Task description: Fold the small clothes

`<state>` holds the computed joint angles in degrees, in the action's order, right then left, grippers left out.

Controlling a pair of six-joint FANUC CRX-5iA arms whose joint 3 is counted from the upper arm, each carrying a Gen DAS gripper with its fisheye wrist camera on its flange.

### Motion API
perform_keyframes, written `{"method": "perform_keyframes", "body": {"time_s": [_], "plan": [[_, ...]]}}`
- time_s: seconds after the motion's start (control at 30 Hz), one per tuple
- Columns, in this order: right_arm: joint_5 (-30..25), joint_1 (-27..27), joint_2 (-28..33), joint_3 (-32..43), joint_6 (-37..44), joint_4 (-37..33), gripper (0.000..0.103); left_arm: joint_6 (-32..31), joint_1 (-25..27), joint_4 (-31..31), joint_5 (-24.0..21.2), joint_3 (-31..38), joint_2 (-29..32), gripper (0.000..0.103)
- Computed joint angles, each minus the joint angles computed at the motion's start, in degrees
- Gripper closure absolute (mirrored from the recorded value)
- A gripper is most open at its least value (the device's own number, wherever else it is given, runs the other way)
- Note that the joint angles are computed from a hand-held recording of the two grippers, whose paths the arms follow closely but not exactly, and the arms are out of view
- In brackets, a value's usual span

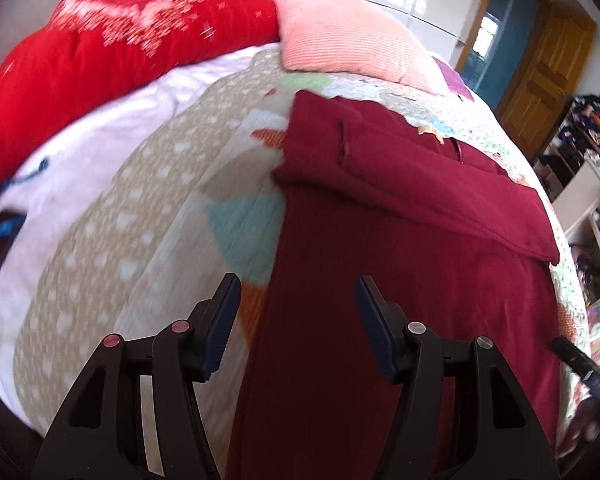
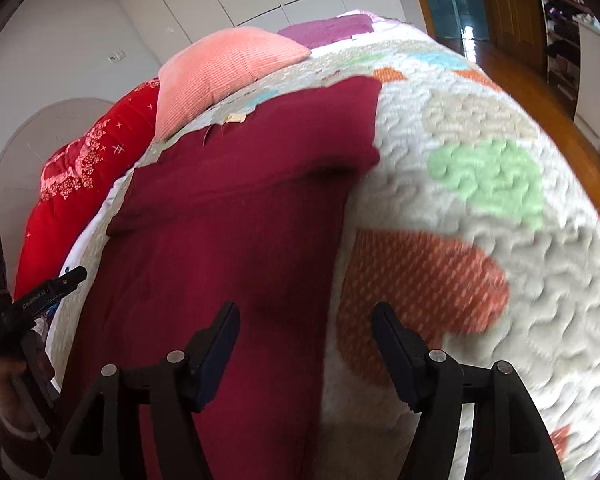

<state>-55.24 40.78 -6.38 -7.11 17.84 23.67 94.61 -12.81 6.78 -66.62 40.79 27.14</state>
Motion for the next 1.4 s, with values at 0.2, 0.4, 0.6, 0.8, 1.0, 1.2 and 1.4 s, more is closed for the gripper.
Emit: {"method": "perform_keyframes", "body": {"time_s": [0.2, 0.4, 0.6, 0.8, 1.0, 1.2, 1.4], "plan": [[-0.1, 2.6, 0.8, -2.8, -6.2, 8.9, 0.094, -0.9, 0.4, 0.7, 1.6, -7.8, -5.2, 0.038], [-6.0, 3.0, 1.4, -1.8, -4.7, 10.8, 0.097, -1.0, 0.4, -2.1, 1.7, -11.5, -8.0, 0.038], [-5.6, 4.1, -0.5, -1.7, -4.0, 9.1, 0.097, -0.9, 0.5, -3.4, 2.0, -13.8, -9.3, 0.038], [-1.6, 6.2, -8.0, -6.4, -4.3, 0.7, 0.046, -1.7, 0.9, -2.3, 2.2, -15.1, -9.9, 0.038], [1.3, 10.5, -10.2, -10.5, -6.2, 2.5, 0.053, -2.0, 1.1, -1.6, 2.1, -16.2, -10.6, 0.038], [-3.2, 12.8, -7.7, -7.6, -0.8, 4.7, 0.094, -5.3, 2.9, 3.1, 1.4, -19.1, -12.3, 0.038], [-7.7, 13.4, -9.1, -8.8, -2.8, 5.7, 0.096, -8.1, 4.8, 7.6, 1.3, -23.9, -15.1, 0.038]]}}
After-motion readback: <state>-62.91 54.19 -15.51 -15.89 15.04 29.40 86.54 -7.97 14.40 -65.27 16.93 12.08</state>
